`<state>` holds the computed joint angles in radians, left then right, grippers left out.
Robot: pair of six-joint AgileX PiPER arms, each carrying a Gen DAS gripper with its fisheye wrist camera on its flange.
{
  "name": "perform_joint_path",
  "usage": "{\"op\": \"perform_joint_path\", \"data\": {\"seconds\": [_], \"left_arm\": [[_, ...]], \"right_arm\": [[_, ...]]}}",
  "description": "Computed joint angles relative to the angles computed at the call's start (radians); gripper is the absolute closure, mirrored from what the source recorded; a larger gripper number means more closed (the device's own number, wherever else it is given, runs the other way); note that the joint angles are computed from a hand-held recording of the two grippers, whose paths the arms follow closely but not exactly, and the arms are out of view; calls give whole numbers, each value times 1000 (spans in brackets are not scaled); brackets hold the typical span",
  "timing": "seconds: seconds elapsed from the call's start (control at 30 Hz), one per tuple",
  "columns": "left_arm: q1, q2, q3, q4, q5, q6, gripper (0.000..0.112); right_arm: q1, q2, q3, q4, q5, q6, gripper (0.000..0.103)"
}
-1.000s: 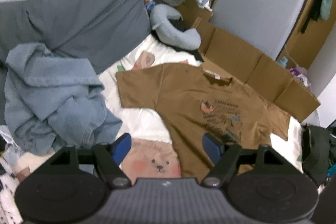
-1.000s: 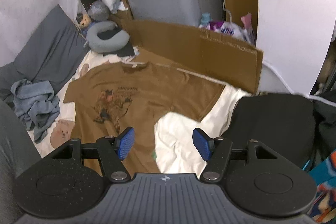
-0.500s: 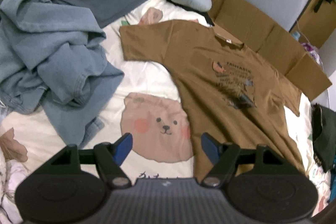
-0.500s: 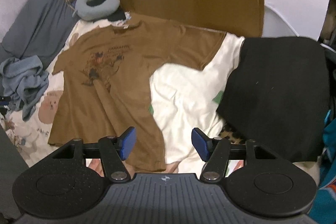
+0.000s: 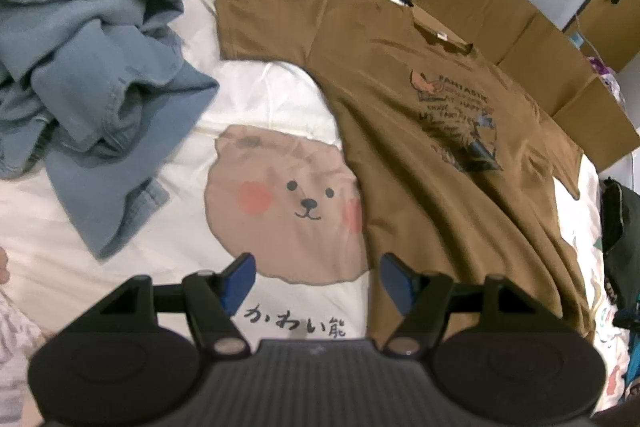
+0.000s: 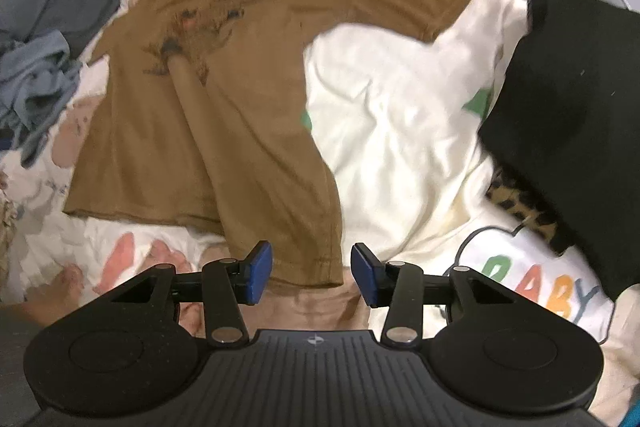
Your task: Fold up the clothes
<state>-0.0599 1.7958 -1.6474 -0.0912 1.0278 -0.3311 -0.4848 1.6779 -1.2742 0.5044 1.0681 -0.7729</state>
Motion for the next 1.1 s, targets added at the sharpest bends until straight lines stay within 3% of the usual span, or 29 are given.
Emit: {"op": "perform_joint_path", "data": {"seconds": [0.13,0.23,0.4,0.97,1.1], "left_arm": [[1,9,56,-16,-30,6,41],[5,19,83,-26,-42,-1,41],[15,32,102,-41,-56,-11,41],[20,19,149,-76,-84,6,41],[16,16,152,-66,-88,16,41]], "right_arm": [[38,32,33,-33,-52,31,54],[62,61,42,-62,-77,59,63],[84,93,50,-85,-125,125,64],[138,123,4,-153,-102,212,65],[115,135,-5,-127,-90,256,84]]}}
